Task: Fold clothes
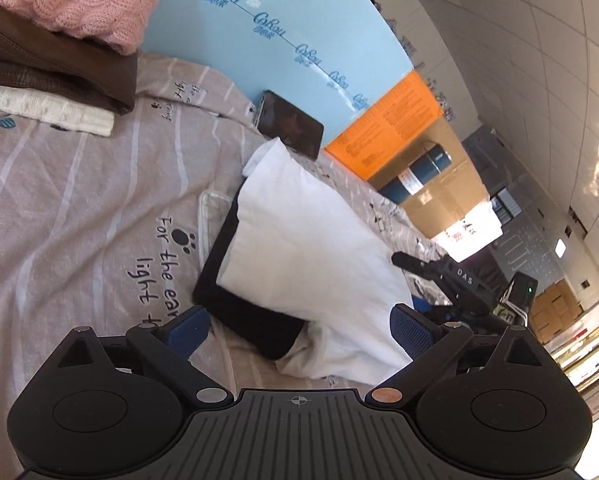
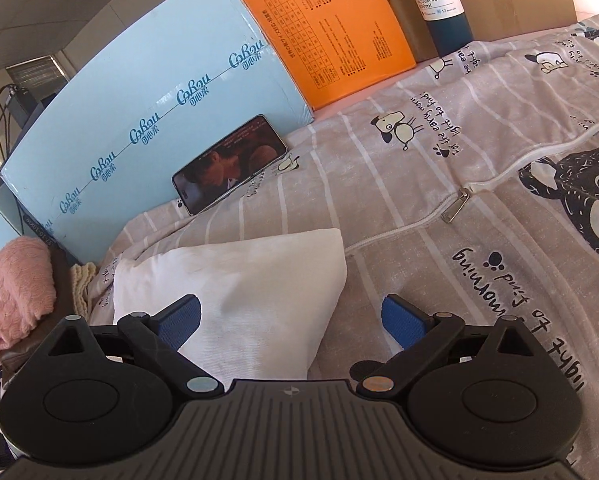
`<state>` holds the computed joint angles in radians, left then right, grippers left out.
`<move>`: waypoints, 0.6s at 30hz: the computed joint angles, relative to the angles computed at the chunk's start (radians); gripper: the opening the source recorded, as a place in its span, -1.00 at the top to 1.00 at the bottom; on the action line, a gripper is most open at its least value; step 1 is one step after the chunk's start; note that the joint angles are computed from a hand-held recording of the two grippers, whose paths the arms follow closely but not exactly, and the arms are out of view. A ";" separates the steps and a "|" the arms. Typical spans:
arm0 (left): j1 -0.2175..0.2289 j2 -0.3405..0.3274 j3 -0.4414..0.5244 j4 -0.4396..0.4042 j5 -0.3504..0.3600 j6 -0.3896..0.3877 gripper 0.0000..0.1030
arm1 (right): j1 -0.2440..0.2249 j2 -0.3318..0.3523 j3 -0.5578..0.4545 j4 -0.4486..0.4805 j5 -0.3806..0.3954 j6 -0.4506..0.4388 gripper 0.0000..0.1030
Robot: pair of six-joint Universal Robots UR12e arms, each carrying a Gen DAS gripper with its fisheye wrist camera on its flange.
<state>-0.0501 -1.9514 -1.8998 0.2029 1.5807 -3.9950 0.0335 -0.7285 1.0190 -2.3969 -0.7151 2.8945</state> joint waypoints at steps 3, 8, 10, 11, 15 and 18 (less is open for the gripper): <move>-0.005 -0.004 0.012 -0.043 -0.042 0.063 -0.92 | 0.003 0.010 -0.015 0.026 0.003 -0.008 -0.89; 0.012 -0.040 0.034 -0.024 -0.142 0.019 -0.95 | 0.016 0.017 -0.026 0.036 0.003 -0.050 -0.89; 0.020 -0.063 0.048 0.014 -0.157 -0.026 -0.95 | 0.022 0.024 -0.042 0.071 0.018 -0.084 -0.89; 0.024 -0.074 0.056 0.031 -0.162 -0.049 -0.95 | 0.024 0.028 -0.051 0.095 0.028 -0.098 -0.89; 0.032 -0.107 0.087 0.083 -0.123 -0.172 -0.93 | 0.034 0.044 -0.082 0.128 0.042 -0.098 -0.81; 0.011 -0.121 0.103 0.102 -0.026 -0.173 -0.59 | 0.039 0.046 -0.084 0.097 0.023 -0.077 -0.17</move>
<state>-0.0388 -2.0723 -1.7966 0.3054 1.5550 -4.1682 0.0725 -0.6823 0.9355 -2.3003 -0.6923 2.8172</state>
